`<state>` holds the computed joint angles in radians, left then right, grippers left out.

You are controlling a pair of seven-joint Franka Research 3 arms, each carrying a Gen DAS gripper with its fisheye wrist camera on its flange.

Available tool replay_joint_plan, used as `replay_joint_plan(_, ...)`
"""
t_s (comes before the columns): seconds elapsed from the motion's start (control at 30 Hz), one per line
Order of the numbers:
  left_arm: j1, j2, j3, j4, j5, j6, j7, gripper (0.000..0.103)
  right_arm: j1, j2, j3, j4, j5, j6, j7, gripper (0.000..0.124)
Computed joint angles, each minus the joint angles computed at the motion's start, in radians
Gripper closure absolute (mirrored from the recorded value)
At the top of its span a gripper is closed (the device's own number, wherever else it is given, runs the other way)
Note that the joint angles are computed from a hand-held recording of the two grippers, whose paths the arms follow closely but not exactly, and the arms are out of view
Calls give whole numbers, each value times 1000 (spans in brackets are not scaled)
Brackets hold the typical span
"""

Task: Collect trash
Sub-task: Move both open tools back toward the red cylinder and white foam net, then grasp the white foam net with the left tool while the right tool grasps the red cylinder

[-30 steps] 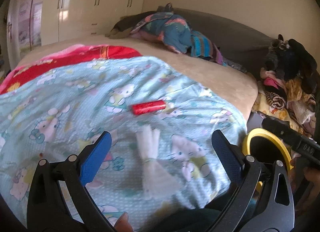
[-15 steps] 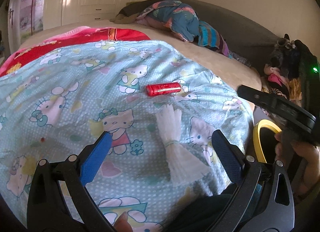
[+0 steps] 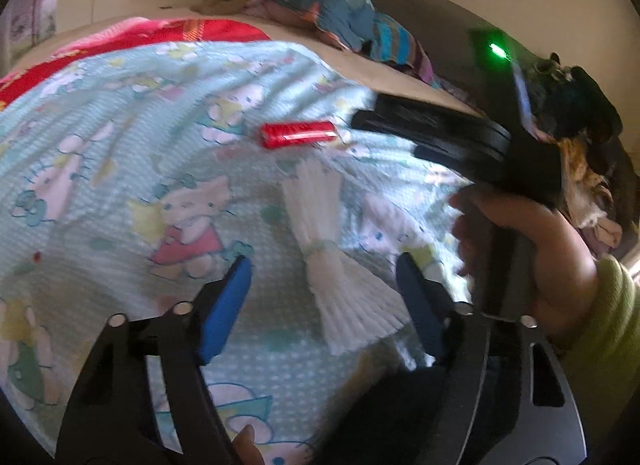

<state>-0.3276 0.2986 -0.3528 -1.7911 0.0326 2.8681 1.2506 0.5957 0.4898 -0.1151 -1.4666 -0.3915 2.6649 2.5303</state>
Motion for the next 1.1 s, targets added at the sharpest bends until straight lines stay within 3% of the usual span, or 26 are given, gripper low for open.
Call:
replay_joint_plan(0.2, 31, 43, -56, 24, -82, -38, 83, 60, -20, 121, 17, 161, 72, -43, -67, 30)
replay_joint_plan(0.33, 34, 56, -62, 29, -114, -49, 110, 74, -34, 214, 24, 290, 137, -91, -108, 30)
replay_joint_plan(0.63, 28, 54, -59, 16, -145, -33, 123, 88, -84, 382, 53, 520, 301, -167, -152, 32)
replay_joint_plan(0.77, 30, 53, -54, 10, -141, -18, 113, 88, -116, 400, 83, 526, 376, -108, -173, 51)
replay_joint_plan(0.8, 29, 52, -52, 8, -138, -16, 109, 88, -129, 399, 101, 518, 401, -87, -195, 66)
replay_joint_plan(0.9, 19, 41, -36, -3, -115, -2, 83, 89, -161, 336, 147, 393, 482, 49, -265, 85)
replay_joint_plan(1.1, 11, 19, -17, -22, -72, 24, 30, 89, -149, 173, 149, 142, 533, 243, -400, 91)
